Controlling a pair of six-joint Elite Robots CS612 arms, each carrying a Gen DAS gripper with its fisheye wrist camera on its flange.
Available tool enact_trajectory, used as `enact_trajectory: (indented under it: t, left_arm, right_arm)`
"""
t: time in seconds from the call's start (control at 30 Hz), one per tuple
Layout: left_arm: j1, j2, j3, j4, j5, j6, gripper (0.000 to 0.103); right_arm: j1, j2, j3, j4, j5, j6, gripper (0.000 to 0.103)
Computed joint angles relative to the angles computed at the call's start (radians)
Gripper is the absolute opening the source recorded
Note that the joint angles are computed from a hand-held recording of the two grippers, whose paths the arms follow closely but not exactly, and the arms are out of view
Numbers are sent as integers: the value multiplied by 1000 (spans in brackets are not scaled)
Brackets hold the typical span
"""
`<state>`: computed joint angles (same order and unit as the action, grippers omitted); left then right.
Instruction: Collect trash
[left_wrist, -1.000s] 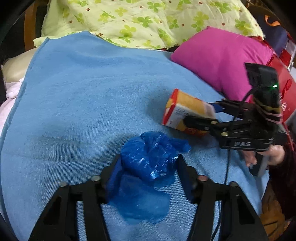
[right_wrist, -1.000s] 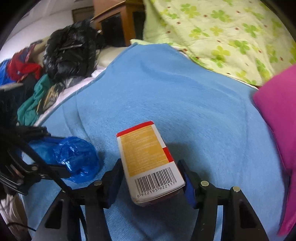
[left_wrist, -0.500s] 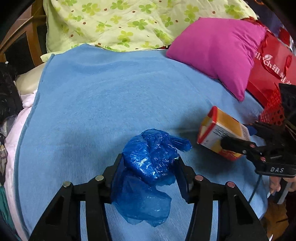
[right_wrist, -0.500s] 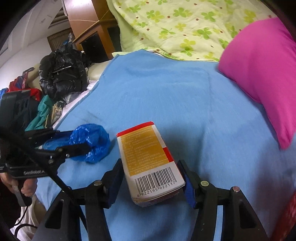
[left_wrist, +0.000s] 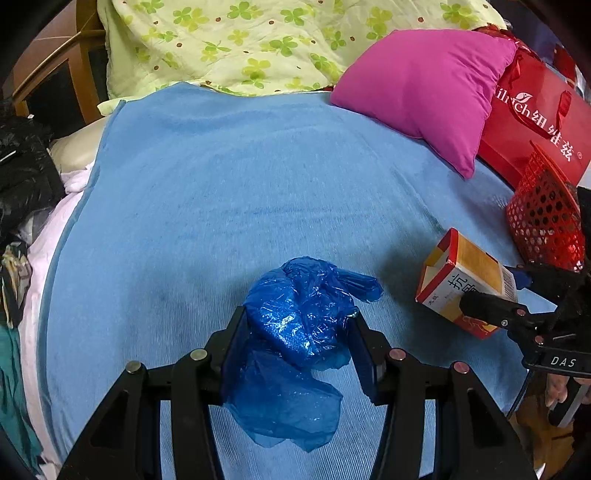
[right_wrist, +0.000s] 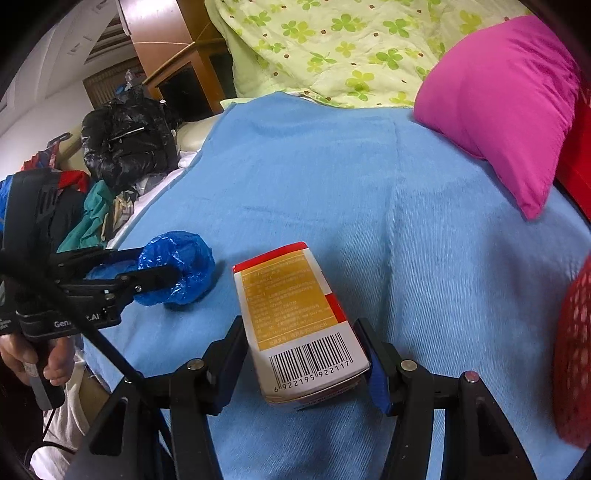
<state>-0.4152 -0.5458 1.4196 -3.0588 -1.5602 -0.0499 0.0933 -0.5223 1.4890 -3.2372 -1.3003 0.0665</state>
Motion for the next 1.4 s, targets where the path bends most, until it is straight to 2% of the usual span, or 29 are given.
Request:
enact_trajectory:
  t: [0.3,0.43,0.57,0.8,1.0,1.07,1.1,1.13,1.4]
  left_arm:
    - [10,-12,47,-4,-43,-93,54]
    - [13,-11,55,-20,-60,-114,59]
    - [11,-5,55,-39,-59,-120,62]
    - [15,1,60,-81,-80,-151,62]
    - [21,-6,83,-115,-90,-155,53]
    - [24,-9,92,-125,-90,-160,52]
    - [24,-12,98,-131,-88,-166,52]
    - [26,-14,103,-137,-89,-170,52]
    - [16,-46,149,-169,-35,-191,52]
  right_arm:
    - [12,-2,21,0,-33,55,61]
    - [18,-1,18,3,-52,77,62]
    - [25,-4,11,32,-64,89,63]
    - [34,-12,-2,100,-76,103,67]
    - [56,-5,-29,146,-132,69,67]
    - [62,-1,-36,153,-150,58,64]
    - [65,0,-38,157,-159,54,61]
    - [67,0,-39,162,-159,49,53]
    - [81,-16,-15,114,-148,47,52]
